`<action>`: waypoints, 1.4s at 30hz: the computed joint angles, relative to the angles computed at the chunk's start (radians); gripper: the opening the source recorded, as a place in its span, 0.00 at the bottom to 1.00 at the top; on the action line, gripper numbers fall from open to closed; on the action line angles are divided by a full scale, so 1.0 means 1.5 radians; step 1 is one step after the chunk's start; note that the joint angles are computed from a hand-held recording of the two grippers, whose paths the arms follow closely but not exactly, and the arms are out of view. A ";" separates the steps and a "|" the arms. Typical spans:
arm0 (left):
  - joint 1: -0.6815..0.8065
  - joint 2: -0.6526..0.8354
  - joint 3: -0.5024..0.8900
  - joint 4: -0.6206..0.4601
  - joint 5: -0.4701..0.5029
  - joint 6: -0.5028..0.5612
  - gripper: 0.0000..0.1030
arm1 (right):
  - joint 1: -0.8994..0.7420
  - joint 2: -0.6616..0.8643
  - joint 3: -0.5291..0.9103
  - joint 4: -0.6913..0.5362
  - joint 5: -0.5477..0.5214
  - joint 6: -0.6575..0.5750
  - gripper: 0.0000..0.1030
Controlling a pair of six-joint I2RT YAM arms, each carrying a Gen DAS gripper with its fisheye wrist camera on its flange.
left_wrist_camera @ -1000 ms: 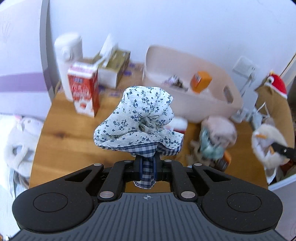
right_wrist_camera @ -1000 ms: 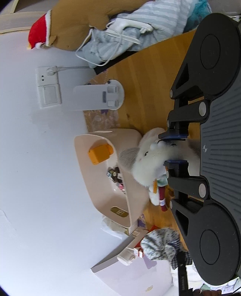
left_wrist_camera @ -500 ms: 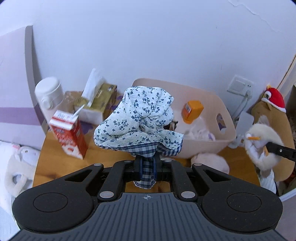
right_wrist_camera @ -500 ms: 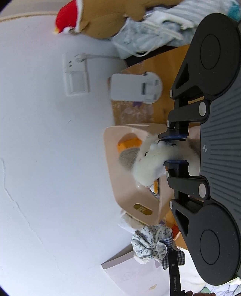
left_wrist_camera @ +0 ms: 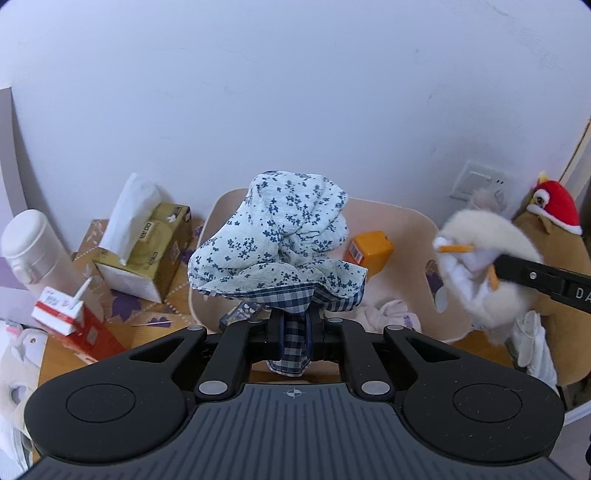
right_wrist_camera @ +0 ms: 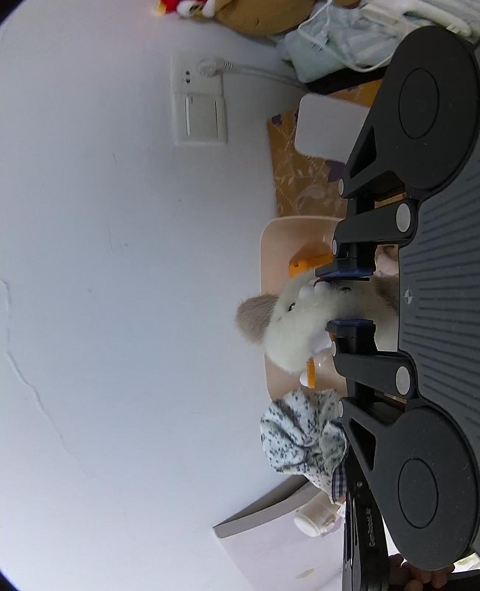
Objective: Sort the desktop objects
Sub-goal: 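Carry both held items to the basket and open both tools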
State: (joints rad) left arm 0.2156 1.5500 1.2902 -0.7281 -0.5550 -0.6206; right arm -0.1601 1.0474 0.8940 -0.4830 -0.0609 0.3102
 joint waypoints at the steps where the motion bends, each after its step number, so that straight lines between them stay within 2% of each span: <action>1: 0.005 0.013 0.006 0.003 0.003 0.001 0.09 | 0.000 0.017 0.003 0.010 -0.001 -0.004 0.18; 5: 0.021 0.059 0.028 0.000 0.022 0.005 0.09 | 0.001 0.072 -0.001 0.043 0.005 -0.029 0.19; 11: 0.034 0.079 0.021 -0.016 0.047 0.027 0.10 | -0.011 0.128 -0.012 0.071 -0.013 -0.017 0.19; 15: 0.041 0.092 0.031 -0.012 0.058 0.034 0.10 | 0.003 0.148 -0.012 0.077 0.017 -0.041 0.21; 17: 0.037 0.099 0.041 -0.017 0.062 0.036 0.10 | 0.004 0.148 -0.014 0.076 0.013 -0.042 0.26; 18: 0.036 0.102 0.044 -0.018 0.062 0.038 0.10 | 0.004 0.147 -0.015 0.075 0.012 -0.041 0.36; 21: 0.038 0.110 0.049 -0.016 0.061 0.037 0.11 | 0.006 0.142 -0.020 0.071 0.005 -0.048 0.49; 22: 0.038 0.111 0.049 -0.014 0.061 0.032 0.13 | 0.009 0.134 -0.024 0.069 0.011 -0.051 0.58; 24: 0.035 0.107 0.045 -0.010 0.058 0.023 0.16 | 0.020 0.118 -0.031 0.065 0.033 -0.057 0.65; 26: 0.029 0.096 0.038 -0.008 0.050 0.021 0.31 | 0.023 0.102 -0.038 0.060 0.038 -0.053 0.70; 27: 0.026 0.089 0.034 -0.008 0.047 0.018 0.36 | 0.024 0.093 -0.041 0.055 0.040 -0.045 0.76; 29: 0.018 0.071 0.028 -0.018 0.045 0.007 0.50 | 0.027 0.077 -0.047 0.046 0.052 -0.031 0.85; 31: 0.009 0.052 0.018 -0.027 0.042 -0.006 0.56 | 0.032 0.061 -0.047 0.029 0.067 -0.021 0.96; 36: -0.016 0.018 0.005 -0.062 0.014 0.004 0.59 | 0.041 0.014 -0.044 -0.026 0.095 -0.004 1.00; 42: -0.053 -0.048 -0.032 -0.108 0.002 -0.030 0.72 | 0.070 -0.050 -0.043 -0.111 0.123 0.014 1.00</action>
